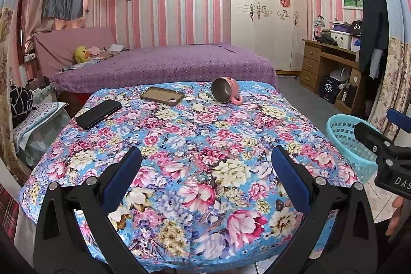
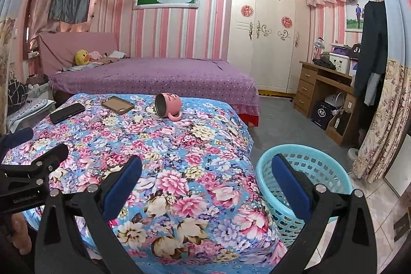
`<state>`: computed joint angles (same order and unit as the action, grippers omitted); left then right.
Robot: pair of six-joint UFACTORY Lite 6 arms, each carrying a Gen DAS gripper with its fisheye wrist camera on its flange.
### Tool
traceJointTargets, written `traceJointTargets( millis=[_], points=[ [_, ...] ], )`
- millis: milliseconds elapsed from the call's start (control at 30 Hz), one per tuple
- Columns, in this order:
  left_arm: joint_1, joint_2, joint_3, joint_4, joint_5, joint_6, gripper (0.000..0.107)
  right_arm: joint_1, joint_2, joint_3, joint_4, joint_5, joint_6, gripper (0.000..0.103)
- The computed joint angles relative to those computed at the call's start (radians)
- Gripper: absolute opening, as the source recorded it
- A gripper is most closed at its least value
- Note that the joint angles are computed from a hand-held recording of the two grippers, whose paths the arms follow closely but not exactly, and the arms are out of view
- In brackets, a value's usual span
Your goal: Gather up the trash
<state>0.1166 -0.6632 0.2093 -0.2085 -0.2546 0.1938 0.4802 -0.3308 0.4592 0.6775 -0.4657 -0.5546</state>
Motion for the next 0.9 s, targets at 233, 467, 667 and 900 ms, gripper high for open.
traceJointTargets(
  millis=[233, 467, 667, 900],
  points=[
    [-0.041, 0.022, 0.001, -0.082, -0.042, 0.076, 0.098, -0.002, 0.007, 0.006, -0.01, -0.021, 0.01, 0.099],
    [-0.051, 0.023, -0.005, -0.132, -0.075, 0.111, 0.098, -0.011, 0.009, 0.005, -0.051, -0.035, 0.056, 0.099],
    [-0.046, 0.02, -0.013, -0.124, -0.093, 0.103, 0.098, 0.002, 0.004, -0.003, -0.034, -0.061, 0.033, 0.099],
    [-0.036, -0.005, -0.02, -0.115, -0.075, 0.102, 0.098, 0.001, 0.004, -0.003, -0.038, -0.06, 0.04, 0.099]
  ],
)
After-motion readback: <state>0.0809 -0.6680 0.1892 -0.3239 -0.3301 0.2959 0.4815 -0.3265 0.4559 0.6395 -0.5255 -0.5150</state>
